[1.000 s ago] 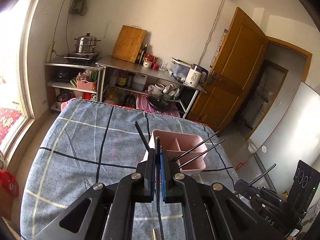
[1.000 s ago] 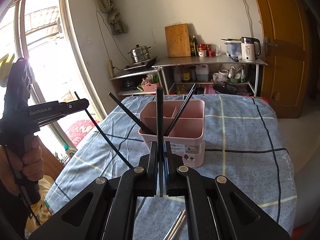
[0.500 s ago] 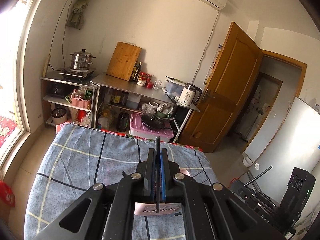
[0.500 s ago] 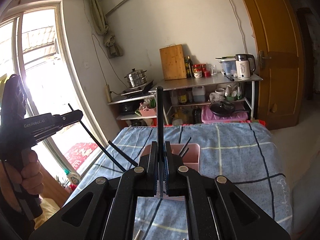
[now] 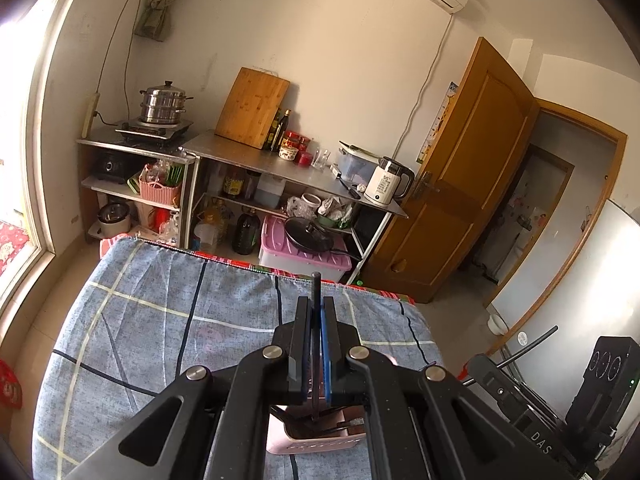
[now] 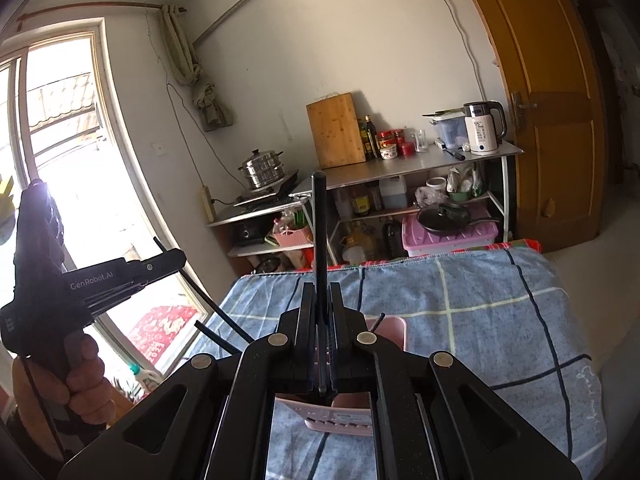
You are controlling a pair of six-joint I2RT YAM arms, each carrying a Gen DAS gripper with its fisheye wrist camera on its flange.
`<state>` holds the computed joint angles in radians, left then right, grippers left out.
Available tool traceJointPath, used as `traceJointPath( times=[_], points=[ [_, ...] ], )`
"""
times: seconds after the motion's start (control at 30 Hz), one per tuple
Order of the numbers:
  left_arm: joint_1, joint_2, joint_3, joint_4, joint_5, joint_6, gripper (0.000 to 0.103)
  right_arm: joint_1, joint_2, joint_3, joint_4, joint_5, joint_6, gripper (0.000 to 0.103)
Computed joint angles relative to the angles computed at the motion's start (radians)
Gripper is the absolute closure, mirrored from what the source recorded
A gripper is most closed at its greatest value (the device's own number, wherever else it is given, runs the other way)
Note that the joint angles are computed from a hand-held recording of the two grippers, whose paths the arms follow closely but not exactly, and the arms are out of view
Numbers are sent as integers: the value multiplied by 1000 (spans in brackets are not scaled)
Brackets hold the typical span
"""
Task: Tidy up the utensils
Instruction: 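Lower the chopsticks into the basket and open both tools, then withdraw both tools from the basket toward the wooden and metal chopsticks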
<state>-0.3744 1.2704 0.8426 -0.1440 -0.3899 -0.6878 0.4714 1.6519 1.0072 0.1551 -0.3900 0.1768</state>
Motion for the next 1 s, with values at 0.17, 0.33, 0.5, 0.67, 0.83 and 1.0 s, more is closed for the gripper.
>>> traceJointPath(
  times=[0.17, 0.33, 0.5, 0.67, 0.83, 1.0],
  points=[
    [34, 82, -21, 55, 59, -3, 99, 19, 61, 18, -2, 25, -14, 98],
    [52, 137, -31, 91, 97, 0, 99, 28, 107, 39, -20, 15, -32, 98],
    [42, 156, -23, 77, 62, -9, 98, 31, 120, 44, -42, 10, -44, 95],
    [28, 128, -28, 51, 30, -11, 90, 30, 83, 22, -41, 21, -54, 89],
    [-20, 32, -65, 16, -29, -27, 88, 6, 21, -27, -34, 7, -60, 89],
    [-131, -61, -107, -44, -140, -69, 87, -4, -84, -127, -25, 14, -91, 89]
  ],
)
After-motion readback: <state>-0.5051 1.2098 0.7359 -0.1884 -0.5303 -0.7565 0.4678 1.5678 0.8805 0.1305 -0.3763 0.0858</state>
